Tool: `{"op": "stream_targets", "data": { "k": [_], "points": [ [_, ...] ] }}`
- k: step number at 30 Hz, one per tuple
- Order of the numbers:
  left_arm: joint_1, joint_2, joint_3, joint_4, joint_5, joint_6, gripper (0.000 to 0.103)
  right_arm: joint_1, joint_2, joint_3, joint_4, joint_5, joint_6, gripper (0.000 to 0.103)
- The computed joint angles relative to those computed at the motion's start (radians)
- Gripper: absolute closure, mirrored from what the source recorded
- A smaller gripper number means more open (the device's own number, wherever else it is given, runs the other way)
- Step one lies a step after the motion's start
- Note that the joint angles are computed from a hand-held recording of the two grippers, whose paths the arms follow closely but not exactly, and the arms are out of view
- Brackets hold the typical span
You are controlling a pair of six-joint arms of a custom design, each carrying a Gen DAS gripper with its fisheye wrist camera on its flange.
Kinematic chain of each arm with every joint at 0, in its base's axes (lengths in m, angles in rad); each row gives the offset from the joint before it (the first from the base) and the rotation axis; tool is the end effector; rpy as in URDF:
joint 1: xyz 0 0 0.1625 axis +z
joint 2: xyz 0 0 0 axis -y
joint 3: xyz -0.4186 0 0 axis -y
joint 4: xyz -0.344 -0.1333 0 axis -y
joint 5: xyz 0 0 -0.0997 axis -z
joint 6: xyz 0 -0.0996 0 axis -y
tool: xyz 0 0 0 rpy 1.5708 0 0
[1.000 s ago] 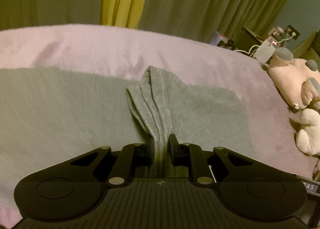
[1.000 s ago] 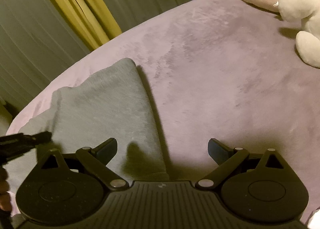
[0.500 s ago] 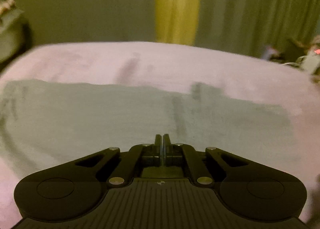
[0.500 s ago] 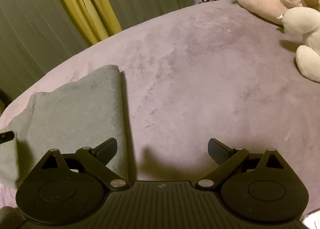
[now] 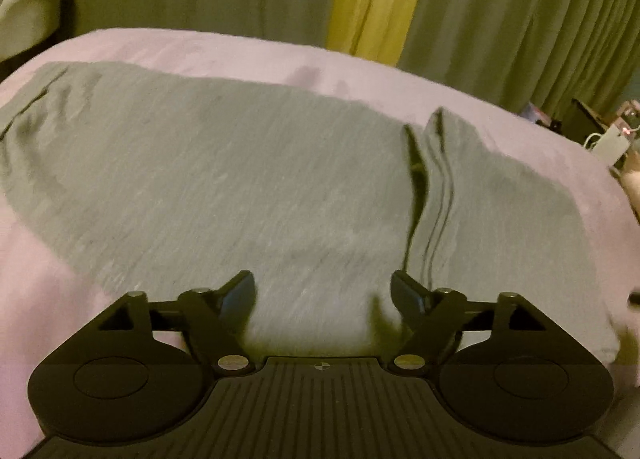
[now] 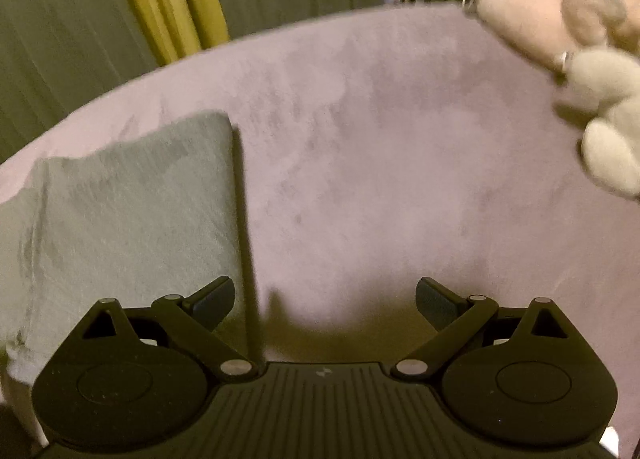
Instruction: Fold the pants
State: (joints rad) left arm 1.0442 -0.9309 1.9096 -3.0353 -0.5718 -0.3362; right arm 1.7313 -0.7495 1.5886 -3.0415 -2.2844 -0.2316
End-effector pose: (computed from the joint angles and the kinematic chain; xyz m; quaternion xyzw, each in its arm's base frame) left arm -0.0914 -0.5891 0.2117 -0.0337 0.8591 -0.3862 0.3340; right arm 0.1729 -0.6418 0.1898 0.0671 -0.8947 0.2790 0.3421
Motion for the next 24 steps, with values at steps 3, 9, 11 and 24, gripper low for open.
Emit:
{"op": "stream_targets", "data": {
  "k": [3, 9, 11, 24],
  "points": [
    [-0.001, 0.003, 0.008, -0.042, 0.016, -0.023, 0.016, 0.021, 0.035, 0.004, -0.099, 0.055, -0.039, 0.005],
    [-0.004, 0.017, 0.017, -0.107, 0.095, -0.067, 0.015, 0.084, 0.190, -0.084, -0.118, 0.091, -0.245, 0.006],
    [-0.007, 0.015, 0.025, -0.115, 0.136, -0.116, 0.015, 0.104, 0.255, -0.139, -0.148, 0.077, -0.357, 0.009],
    [0.042, -0.016, -0.009, 0.109, 0.292, -0.499, 0.010, 0.149, 0.575, -0.608, 0.015, -0.056, -0.475, 0.059]
  ]
}}
